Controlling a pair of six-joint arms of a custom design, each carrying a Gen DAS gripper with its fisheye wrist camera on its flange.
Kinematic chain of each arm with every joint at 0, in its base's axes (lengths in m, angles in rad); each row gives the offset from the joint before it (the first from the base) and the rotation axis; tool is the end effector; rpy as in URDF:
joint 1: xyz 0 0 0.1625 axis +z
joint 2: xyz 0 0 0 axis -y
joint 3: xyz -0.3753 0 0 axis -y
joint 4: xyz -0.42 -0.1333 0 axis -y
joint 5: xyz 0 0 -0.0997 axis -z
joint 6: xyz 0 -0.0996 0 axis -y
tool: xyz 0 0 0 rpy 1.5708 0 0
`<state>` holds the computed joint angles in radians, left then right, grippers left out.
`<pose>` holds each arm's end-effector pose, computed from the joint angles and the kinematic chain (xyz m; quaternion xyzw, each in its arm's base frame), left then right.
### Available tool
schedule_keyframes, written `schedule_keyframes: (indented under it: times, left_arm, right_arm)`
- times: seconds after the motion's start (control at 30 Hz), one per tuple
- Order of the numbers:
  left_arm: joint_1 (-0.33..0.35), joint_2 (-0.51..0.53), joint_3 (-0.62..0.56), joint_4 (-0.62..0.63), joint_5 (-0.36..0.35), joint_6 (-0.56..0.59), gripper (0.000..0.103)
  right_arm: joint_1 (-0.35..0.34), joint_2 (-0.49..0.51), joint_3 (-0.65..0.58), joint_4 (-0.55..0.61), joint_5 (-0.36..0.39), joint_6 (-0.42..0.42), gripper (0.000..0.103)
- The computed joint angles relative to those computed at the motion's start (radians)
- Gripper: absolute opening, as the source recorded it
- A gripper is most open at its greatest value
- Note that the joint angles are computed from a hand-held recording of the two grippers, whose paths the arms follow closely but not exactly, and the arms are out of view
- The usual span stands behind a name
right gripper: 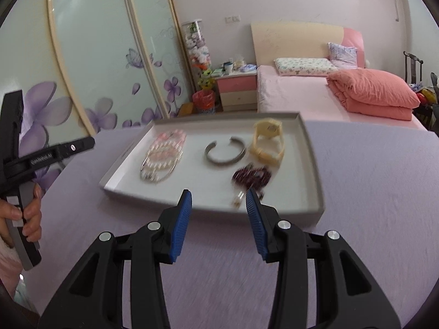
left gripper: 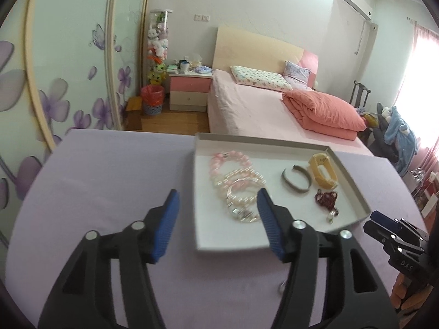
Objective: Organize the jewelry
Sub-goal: 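Move the right tool to the pearl stud earring and close on it, then grasp the silver ring with the left tool while the right tool holds the pearl stud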
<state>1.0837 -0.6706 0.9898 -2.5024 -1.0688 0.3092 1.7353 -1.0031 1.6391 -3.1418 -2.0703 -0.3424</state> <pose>-0.2258 -0.8135 0.2498 0.2891 0.8804 -0.3119 0.2099 0.1940 -0.6462 0.2578 0.1091 -0.8653 0.4154 0.2586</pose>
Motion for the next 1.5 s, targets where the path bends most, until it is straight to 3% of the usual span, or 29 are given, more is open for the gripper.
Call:
schedule_keyframes:
  times: [0.23,0.53,0.7,1.0,1.23,1.37,1.5]
  left_arm:
    - [0.002,-0.144,0.207,-0.122,0.077,0.055,0.075]
    - [0.017,-0.259,0.326,-0.139,0.081,0.029,0.079]
    - [0.02,-0.288,0.358,-0.14,0.078,0.027,0.079]
    - [0.022,-0.303,0.373,-0.142,0.073,0.021,0.08]
    - [0.019,-0.299,0.372,-0.127,0.075,0.014,0.08]
    - [0.015,-0.297,0.378,-0.124,0.076,0.009,0.08]
    - [0.015,-0.296,0.382,-0.12,0.075,0.009,0.08]
  right_arm:
    - [0.019,-0.003,0.07,0.047,-0.01,0.03,0.043]
    - [0.057,0.049,0.064,0.092,-0.07,0.039,0.039]
    - [0.068,0.088,0.025,0.137,-0.121,0.079,0.033]
    - [0.086,0.152,-0.05,0.14,-0.204,0.059,0.032]
    - [0.088,0.174,-0.078,0.144,-0.222,0.048,0.029]
    - [0.087,0.174,-0.078,0.144,-0.219,0.044,0.016]
    - [0.085,0.164,-0.07,0.148,-0.217,0.055,0.015]
